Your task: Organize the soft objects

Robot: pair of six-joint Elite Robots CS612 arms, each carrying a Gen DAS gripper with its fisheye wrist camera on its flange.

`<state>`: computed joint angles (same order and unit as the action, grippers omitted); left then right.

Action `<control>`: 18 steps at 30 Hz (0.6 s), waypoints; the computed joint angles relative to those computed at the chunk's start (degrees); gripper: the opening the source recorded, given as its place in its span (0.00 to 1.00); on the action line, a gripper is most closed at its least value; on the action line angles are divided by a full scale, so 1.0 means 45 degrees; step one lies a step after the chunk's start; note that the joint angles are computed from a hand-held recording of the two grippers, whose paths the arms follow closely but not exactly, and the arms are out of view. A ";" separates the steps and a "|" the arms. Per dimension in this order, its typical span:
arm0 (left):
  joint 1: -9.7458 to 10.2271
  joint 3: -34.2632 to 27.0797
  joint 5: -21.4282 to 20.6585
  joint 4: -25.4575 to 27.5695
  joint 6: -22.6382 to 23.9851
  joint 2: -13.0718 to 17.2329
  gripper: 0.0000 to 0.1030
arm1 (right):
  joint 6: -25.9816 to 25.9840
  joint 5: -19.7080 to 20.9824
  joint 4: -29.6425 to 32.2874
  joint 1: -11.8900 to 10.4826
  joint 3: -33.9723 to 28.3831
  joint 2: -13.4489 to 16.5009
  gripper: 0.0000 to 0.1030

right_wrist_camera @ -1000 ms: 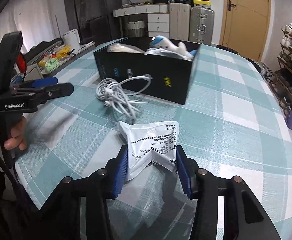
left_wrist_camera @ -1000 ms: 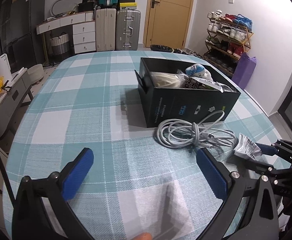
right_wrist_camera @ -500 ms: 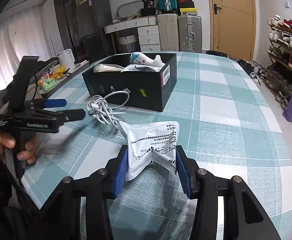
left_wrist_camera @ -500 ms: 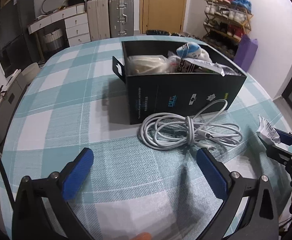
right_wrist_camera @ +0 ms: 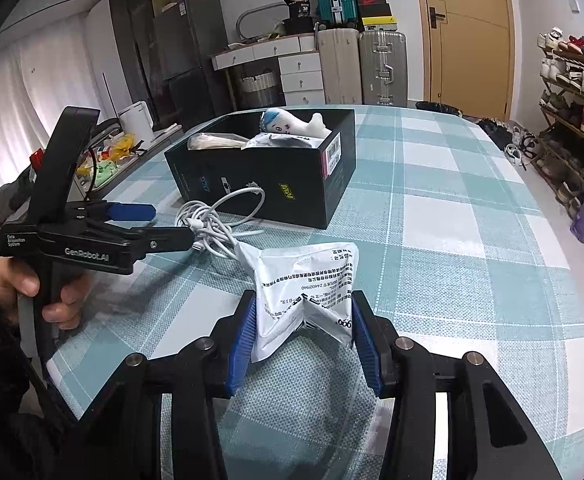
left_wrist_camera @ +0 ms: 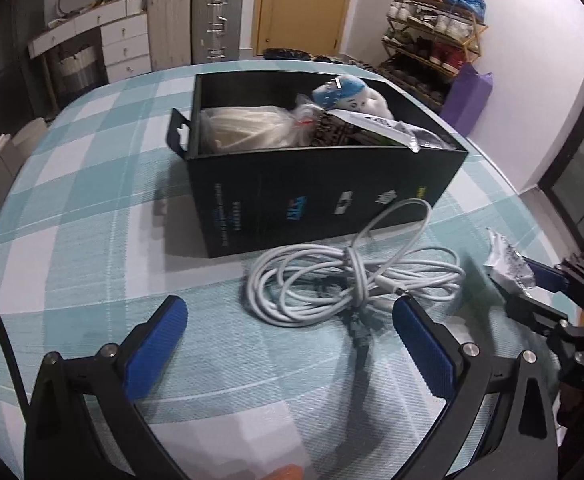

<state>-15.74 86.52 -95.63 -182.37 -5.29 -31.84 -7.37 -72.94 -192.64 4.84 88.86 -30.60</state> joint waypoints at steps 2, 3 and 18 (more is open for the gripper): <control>0.0002 -0.0029 -0.0144 0.0051 0.0057 -0.0006 1.00 | 0.0008 0.0043 0.0021 -0.0008 -0.0019 0.0007 0.45; -0.0002 -0.0053 -0.0188 0.0086 0.0081 -0.0003 1.00 | 0.0016 0.0056 0.0017 -0.0014 -0.0028 0.0012 0.45; -0.0151 -0.0450 -0.0336 0.0936 0.0886 0.0119 1.00 | 0.0030 0.0145 0.0057 -0.0042 -0.0117 0.0047 0.45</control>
<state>-16.42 84.49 -97.14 -178.16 -1.30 -31.30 -7.24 -72.29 -192.38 4.65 88.34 -30.39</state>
